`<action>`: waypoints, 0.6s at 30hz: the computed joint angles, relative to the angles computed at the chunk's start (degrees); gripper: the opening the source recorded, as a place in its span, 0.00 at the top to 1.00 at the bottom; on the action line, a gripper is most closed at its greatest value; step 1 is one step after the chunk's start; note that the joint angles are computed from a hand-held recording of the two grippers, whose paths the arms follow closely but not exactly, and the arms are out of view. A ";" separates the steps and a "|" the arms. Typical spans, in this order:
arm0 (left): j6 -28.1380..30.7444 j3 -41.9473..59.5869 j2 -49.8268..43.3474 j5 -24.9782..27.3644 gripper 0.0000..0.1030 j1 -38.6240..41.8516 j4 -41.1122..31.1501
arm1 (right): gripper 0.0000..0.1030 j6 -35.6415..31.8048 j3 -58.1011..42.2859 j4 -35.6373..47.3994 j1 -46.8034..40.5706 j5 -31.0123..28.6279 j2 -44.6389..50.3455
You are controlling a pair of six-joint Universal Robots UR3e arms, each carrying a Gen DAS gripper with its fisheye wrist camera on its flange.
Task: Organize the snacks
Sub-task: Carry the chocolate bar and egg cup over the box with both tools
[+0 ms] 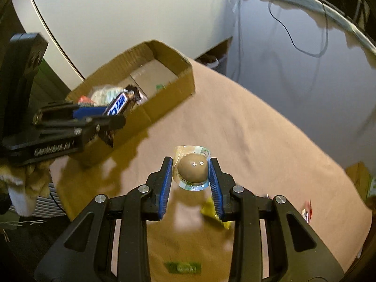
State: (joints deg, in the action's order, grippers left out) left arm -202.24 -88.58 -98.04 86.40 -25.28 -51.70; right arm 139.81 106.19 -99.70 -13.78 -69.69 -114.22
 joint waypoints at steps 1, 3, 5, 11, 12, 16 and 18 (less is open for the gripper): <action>0.17 -0.51 0.66 0.41 0.74 0.18 0.25 | 0.69 0.37 -0.92 -0.31 0.77 0.15 0.94; 0.66 -2.81 3.07 0.60 0.74 1.40 0.69 | 0.69 2.39 -2.95 -2.54 3.61 -0.02 4.32; 0.90 -4.30 4.47 0.67 0.74 2.57 0.92 | 0.69 3.79 -4.97 -4.37 6.05 -0.29 7.31; 1.41 -7.31 6.85 2.07 0.74 4.79 0.83 | 0.69 7.20 -10.02 -8.66 12.32 -1.64 15.02; 1.53 -7.83 7.40 2.18 0.74 5.12 0.72 | 0.69 7.78 -11.07 -9.39 13.45 -1.89 16.64; 1.65 -8.80 8.29 3.17 0.74 6.12 0.78 | 0.69 9.67 -15.16 -11.12 16.97 -2.84 21.94; 1.77 -9.20 8.58 3.37 0.74 6.62 0.96 | 0.69 10.13 -16.92 -11.21 17.98 -3.06 23.71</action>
